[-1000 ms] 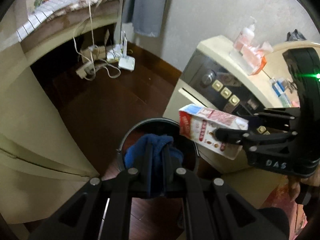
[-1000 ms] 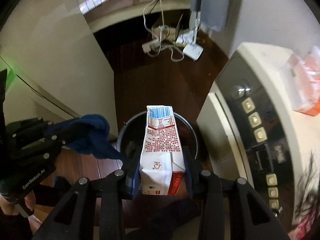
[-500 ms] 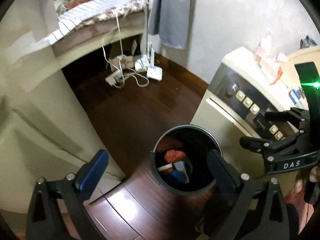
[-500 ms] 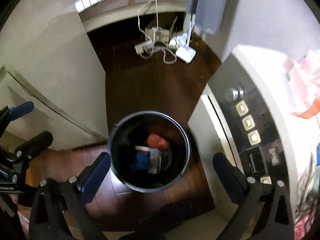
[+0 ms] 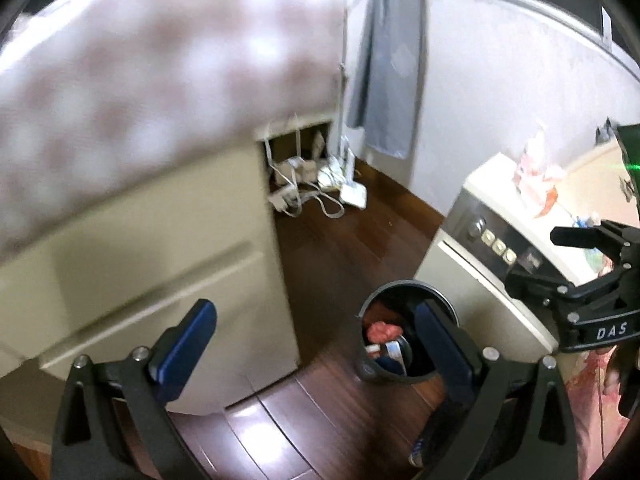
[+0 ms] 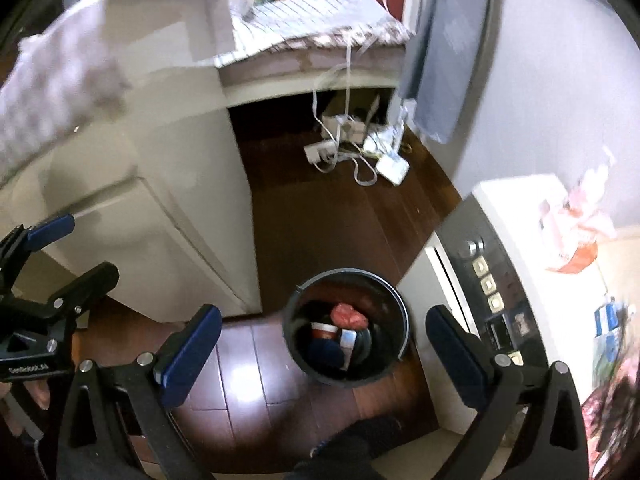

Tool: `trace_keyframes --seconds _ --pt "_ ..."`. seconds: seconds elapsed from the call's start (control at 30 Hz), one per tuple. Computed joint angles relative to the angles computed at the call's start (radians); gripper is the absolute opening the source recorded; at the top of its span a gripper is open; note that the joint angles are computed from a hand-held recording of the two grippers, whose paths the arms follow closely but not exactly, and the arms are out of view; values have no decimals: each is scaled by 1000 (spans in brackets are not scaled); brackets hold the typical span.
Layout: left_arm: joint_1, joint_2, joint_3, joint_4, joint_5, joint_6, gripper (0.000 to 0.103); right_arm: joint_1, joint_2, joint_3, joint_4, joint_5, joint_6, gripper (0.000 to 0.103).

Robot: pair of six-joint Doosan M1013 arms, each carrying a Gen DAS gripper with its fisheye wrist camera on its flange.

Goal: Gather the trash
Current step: 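Carry the blue cloth and milk carton over the black bin and release both, then return both tools to the bed toward the blue mask and white tissue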

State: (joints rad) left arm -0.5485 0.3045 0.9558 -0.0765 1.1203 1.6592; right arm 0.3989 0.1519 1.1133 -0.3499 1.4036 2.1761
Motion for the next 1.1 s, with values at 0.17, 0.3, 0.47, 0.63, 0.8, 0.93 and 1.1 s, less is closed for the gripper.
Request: trace_keyframes --seconds 0.17,0.3,0.47,0.63,0.8,0.93,1.1 --pt "31 -40 18 14 -27 -27 100 73 38 -111 -49 11 -15 103" --pt "50 -71 32 38 -53 -40 100 114 69 -190 -69 1 -34 103" --pt "77 -93 25 56 -80 -63 100 162 120 -310 -116 -4 -64 103" --pt "95 -100 1 92 -82 -72 100 180 147 -385 -110 -43 -81 103" --pt "143 -103 -22 80 -93 -85 100 195 186 -460 -127 -71 -85 103" --pt "191 -106 -28 61 -125 -108 100 197 245 -569 -120 -52 -96 103" --pt "237 -95 -51 60 -144 -149 100 201 348 -753 -94 -21 -177 103"
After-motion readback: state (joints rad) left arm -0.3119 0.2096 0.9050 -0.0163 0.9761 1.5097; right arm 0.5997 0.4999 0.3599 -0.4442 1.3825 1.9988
